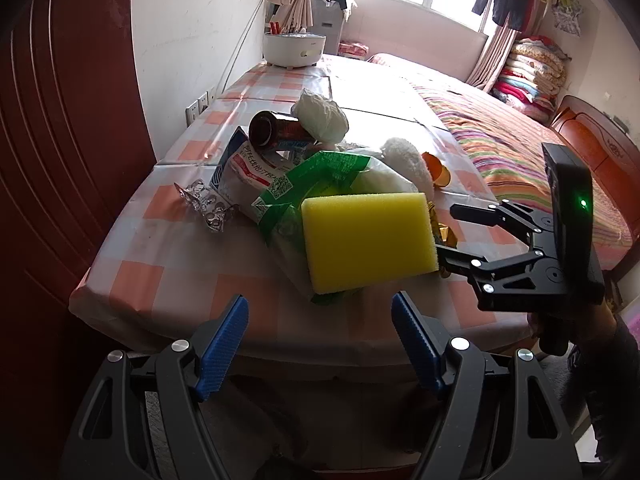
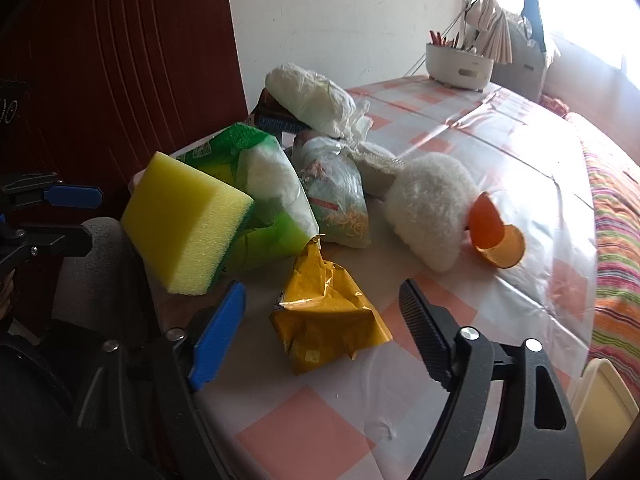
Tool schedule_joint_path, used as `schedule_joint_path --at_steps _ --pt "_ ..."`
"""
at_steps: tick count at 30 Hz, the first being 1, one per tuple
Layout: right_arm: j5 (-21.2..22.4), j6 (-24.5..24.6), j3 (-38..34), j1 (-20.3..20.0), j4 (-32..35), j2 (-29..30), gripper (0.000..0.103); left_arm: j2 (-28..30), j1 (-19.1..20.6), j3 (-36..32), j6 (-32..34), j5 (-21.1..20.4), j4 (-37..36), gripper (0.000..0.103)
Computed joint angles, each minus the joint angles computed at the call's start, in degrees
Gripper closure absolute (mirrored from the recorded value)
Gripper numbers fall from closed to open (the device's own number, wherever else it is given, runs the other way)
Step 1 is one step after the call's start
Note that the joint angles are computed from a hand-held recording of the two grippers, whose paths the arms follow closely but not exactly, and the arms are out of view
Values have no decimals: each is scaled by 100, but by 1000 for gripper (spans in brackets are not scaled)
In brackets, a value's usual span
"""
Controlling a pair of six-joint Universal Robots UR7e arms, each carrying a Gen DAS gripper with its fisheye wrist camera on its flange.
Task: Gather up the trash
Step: 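Grasp the yellow sponge with the left tool while the right tool grasps the gold foil wrapper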
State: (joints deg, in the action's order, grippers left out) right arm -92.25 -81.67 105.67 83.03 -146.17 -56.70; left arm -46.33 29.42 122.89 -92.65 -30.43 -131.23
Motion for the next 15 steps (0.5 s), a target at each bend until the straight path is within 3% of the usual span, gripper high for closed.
schedule_joint_path --at_steps 2,3,5,9,12,15 --pt "-58 27 -103 13 158 84 32 21 8 -19 -15 -3 17 31" --pt "-114 65 -151 23 229 126 41 31 17 -26 4 -13 0 31" --pt "-172 124 -257 26 412 195 49 72 30 -53 41 -33 -23 31" --pt "-121 166 -287 -15 489 182 53 140 66 -120 172 -94 -87 31" --pt "72 229 -291 -118 550 101 60 209 141 -153 422 -118 -344 31" --pt "340 274 -256 -208 512 -32 61 285 208 -170 723 -123 -737 31"
